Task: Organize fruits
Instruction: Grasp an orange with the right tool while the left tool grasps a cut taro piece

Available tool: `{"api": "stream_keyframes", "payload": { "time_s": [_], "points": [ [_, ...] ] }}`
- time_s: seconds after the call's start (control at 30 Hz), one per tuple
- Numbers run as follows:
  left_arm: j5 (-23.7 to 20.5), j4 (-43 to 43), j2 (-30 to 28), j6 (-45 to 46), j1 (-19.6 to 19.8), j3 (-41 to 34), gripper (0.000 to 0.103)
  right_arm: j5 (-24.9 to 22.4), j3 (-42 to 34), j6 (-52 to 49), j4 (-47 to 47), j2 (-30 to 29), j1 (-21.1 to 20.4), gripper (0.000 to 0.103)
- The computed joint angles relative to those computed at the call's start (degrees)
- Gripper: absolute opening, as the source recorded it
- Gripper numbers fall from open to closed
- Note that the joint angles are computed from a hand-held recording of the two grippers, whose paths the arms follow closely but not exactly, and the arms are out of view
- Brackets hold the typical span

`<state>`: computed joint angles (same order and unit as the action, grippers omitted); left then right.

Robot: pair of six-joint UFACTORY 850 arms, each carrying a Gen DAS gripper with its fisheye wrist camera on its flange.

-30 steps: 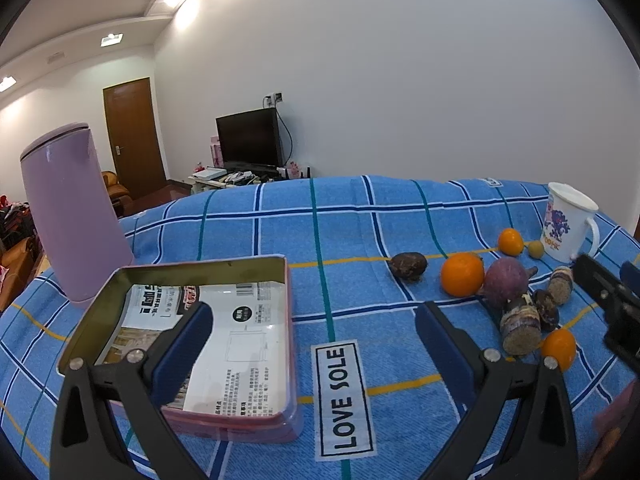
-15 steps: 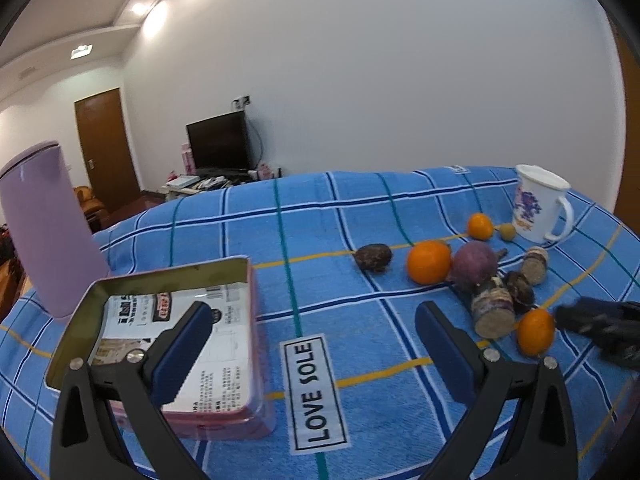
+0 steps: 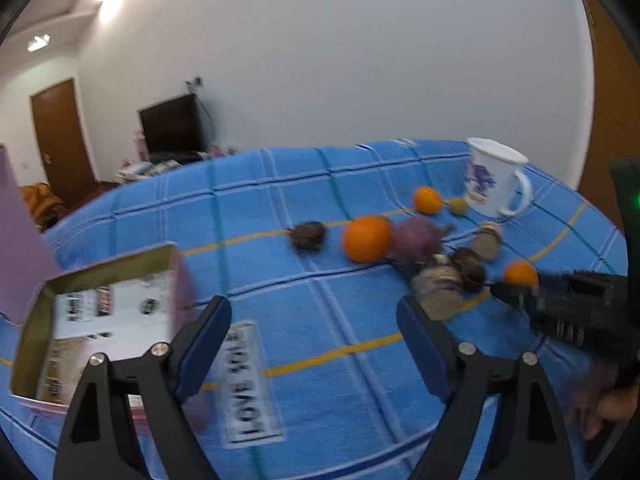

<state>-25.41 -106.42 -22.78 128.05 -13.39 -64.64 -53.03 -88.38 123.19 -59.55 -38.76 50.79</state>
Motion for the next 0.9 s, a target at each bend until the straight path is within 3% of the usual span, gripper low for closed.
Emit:
{"api": "stream_keyframes", "payload": {
  "time_s": [0.1, 0.23, 0.3, 0.33, 0.4, 0.57, 0.63, 0.73, 0.83, 0.9],
  "points": [
    [-0.77, 7.28, -0.07, -6.78, -1.71, -0.85, 0.087, -3.5, 4.97, 12.05, -6.88, 2.84, 0.77, 0.04],
    [-0.43, 18.28, -1.8, -17.84, -4.86, -3.56, 0.087, -3.8, 10.91, 25.25, -13.74, 6.13, 1.58, 0.04],
    [2.28, 19.63, -2.65, -19.23, -6.65, -4.24, 0.08, -4.61, 12.06, 28.94, -15.51, 6.72, 1.99, 0.04],
    [2.86, 23.1, -3.29, -22.65, -7.25, -4.95, 0.07, -4.69, 12.78, 29.89, -15.87, 7.24, 2.2, 0.04],
    [4.19, 31.83, -4.73, -31.72, -8.29, -6.78, 0.065, -4.12, 13.07, 30.85, -16.41, 7.31, 2.12, 0.04],
    [2.45, 44.23, -7.42, -46.85, -8.78, -10.52, 0.052, -2.01, 13.81, 31.39, -17.46, 7.55, 1.67, 0.04],
    [2.51, 42.91, -7.34, -45.54, -8.98, -10.33, 0.041, -1.84, 13.98, 31.97, -17.61, 7.66, 1.57, 0.04],
    [2.02, 40.78, -6.74, -43.75, -8.55, -9.68, 0.041, -2.07, 14.71, 33.12, -17.87, 7.98, 1.74, 0.04],
    [1.06, 30.29, -5.15, -34.39, -6.57, -7.7, 0.041, -3.3, 15.01, 33.19, -17.99, 8.14, 2.19, 0.04],
    [3.3, 21.1, -3.08, -23.57, -5.92, -5.1, 0.041, -4.82, 14.27, 31.91, -17.26, 7.73, 2.59, 0.04]
  ]
}}
